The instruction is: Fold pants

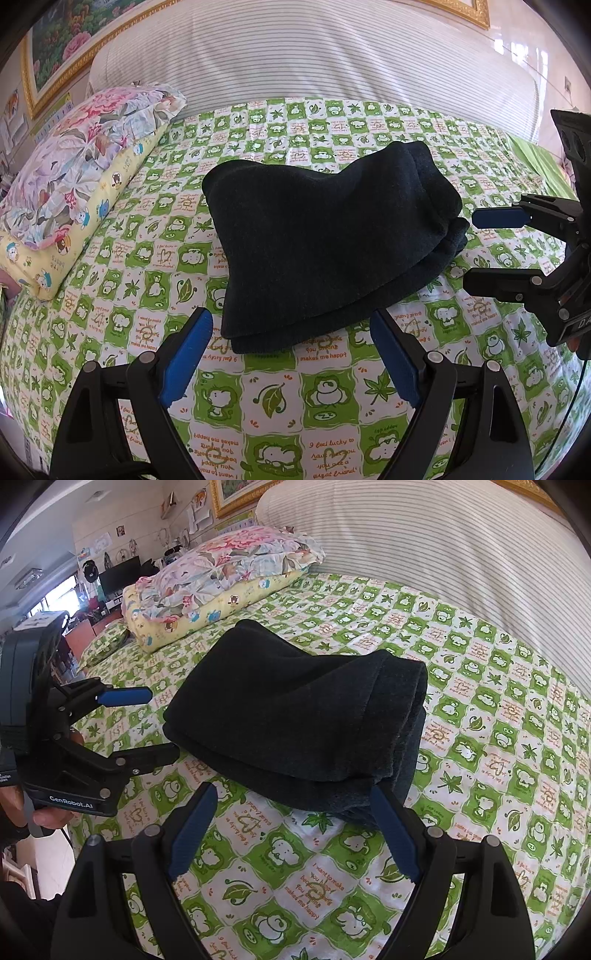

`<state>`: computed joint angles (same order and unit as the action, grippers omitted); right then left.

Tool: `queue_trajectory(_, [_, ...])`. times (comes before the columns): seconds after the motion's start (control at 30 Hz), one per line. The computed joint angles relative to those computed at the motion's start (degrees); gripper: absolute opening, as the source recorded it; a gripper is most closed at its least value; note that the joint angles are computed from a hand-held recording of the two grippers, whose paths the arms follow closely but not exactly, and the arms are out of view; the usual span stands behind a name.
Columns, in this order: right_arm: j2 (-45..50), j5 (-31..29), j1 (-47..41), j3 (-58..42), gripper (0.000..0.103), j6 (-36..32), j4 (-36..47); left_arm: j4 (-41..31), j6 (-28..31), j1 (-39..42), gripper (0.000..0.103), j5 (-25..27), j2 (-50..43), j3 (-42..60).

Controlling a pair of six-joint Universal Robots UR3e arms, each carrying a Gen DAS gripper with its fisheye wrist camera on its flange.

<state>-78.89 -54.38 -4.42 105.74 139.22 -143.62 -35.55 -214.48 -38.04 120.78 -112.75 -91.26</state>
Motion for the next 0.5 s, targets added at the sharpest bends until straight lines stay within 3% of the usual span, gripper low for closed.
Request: queue_trajectory(0.5, [0.4, 0.6, -0.2, -0.4, 0.085, 0.4, 0.3, -0.3, -1.0, 0.4, 0.087, 1.2, 0.1, 0.3])
